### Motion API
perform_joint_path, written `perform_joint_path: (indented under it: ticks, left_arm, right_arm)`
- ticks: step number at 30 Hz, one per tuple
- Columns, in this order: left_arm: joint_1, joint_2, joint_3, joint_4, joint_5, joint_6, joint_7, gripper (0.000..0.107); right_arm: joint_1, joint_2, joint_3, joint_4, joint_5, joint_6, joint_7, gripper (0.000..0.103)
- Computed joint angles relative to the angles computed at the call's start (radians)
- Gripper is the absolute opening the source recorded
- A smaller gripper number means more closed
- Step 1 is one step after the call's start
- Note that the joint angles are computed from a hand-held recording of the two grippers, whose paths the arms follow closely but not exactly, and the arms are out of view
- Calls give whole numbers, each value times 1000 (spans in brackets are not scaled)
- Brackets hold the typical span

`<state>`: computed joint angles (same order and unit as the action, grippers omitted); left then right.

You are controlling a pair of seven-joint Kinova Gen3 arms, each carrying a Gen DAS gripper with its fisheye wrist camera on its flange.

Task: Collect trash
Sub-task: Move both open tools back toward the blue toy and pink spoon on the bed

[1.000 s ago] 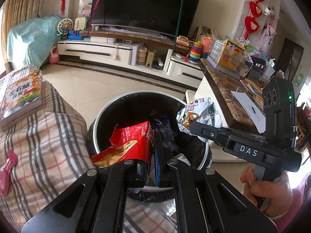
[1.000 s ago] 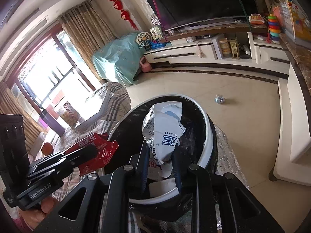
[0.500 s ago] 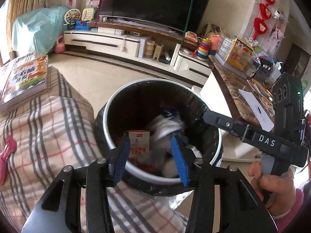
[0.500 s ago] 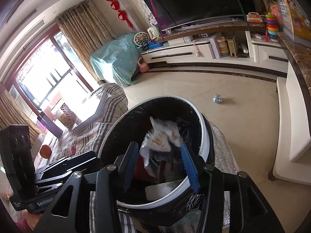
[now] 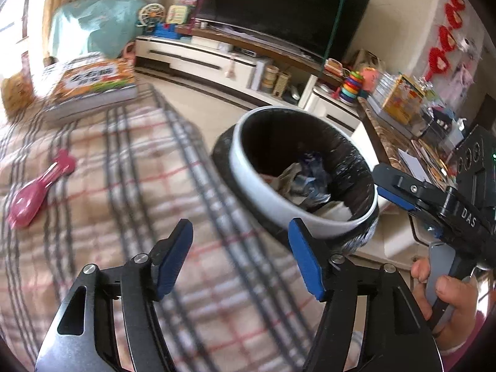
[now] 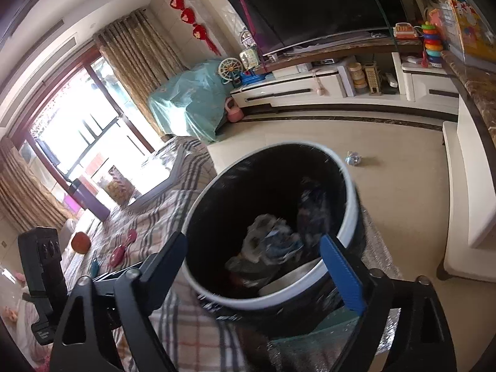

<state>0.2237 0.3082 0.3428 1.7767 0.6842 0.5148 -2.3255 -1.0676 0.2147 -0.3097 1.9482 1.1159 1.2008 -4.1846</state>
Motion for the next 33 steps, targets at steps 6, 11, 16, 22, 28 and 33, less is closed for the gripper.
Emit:
perform_joint_path:
  ticks: [6, 11, 16, 22, 28, 33]
  left_arm:
    - [-79, -52, -10, 83, 89, -14, -86, 68]
    - [-131, -87, -52, 138, 167, 1, -161, 69]
    - [-169, -112, -105, 178, 231, 21, -222, 69]
    - [-205, -133, -160, 215, 292, 28, -286, 69]
    - [-236, -155, -197, 242, 342, 11, -360, 69]
    - [-265, -161, -226, 252, 366, 0, -395, 69]
  right_arm:
    - [-32, 57, 9, -62, 26, 3, 3, 96]
    - [-52, 104, 35, -123, 41, -37, 36, 97]
    - [-56, 138, 67, -172, 37, -103, 75, 97]
    - [-72, 184, 103, -248, 30, -149, 156, 97]
    - [-89, 230, 144, -324, 8, -178, 252, 97]
    - [-91, 264, 179, -383, -24, -216, 330, 97]
